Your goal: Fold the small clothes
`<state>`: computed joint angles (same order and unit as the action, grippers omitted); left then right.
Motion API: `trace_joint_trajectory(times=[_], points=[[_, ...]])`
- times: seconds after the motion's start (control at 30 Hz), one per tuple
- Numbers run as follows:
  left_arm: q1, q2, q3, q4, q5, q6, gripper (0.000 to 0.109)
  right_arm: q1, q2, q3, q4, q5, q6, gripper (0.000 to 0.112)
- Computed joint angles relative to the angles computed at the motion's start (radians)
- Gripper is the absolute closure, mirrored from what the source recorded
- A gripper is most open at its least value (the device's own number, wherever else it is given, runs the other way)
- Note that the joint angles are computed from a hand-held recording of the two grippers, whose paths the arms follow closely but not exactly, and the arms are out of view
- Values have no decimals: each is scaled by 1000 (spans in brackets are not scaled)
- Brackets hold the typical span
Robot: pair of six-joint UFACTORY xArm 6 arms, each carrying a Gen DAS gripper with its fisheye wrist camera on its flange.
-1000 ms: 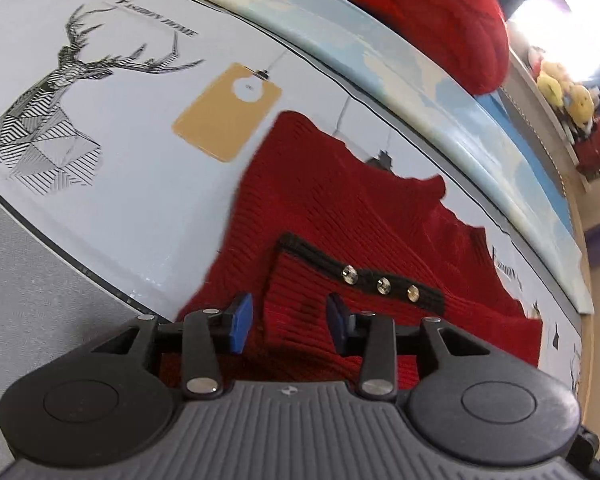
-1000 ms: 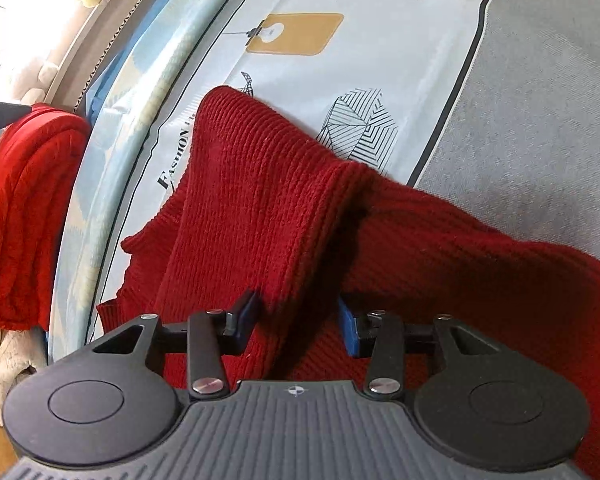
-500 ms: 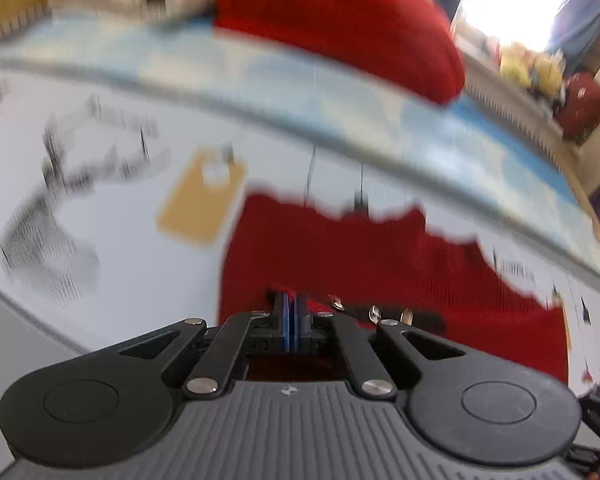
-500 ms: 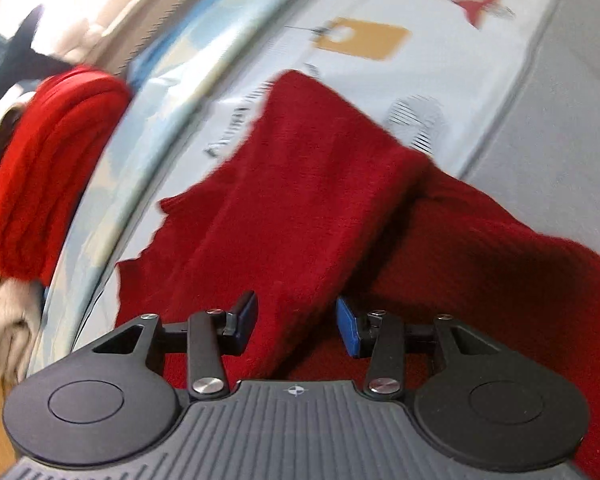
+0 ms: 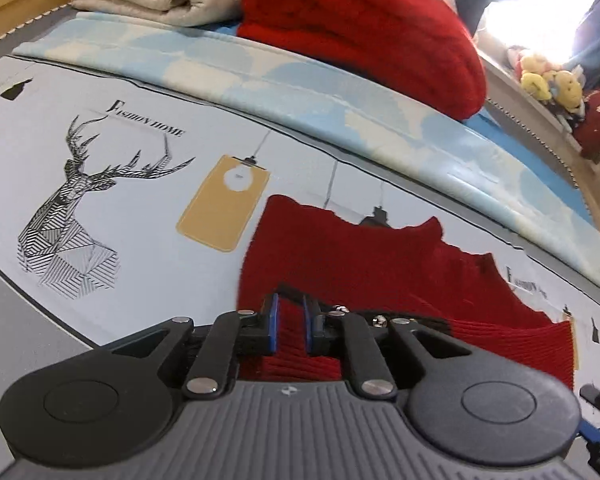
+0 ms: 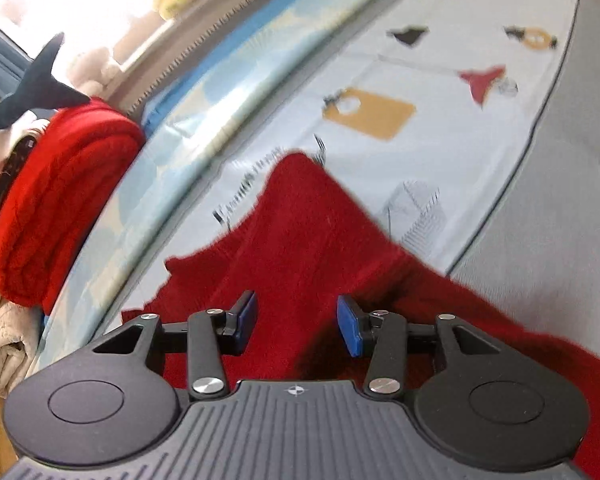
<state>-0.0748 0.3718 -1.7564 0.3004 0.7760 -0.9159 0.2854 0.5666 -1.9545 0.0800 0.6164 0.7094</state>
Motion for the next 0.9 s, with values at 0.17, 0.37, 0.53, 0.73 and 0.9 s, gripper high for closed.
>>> trace_joint_trajectory(times=[0.17,0.37,0.53,0.73,0.9], points=[[-6,17,-9,-92,3,71,93,0,-11,21,-67,-78,13,65],[2,30,-5,-298,50,225,77,-46,99,-108,177,128,-78,67],[5,8,-3,-262,43,264,74,-55,110,-141,208,123,-156,67],[-15,-72,53,-55,5,295,58,-57,29,-33,270,-35,-395,65],[-65,-212,181,244,9,171,41,-34,-129,171,345,-307,-795,64]])
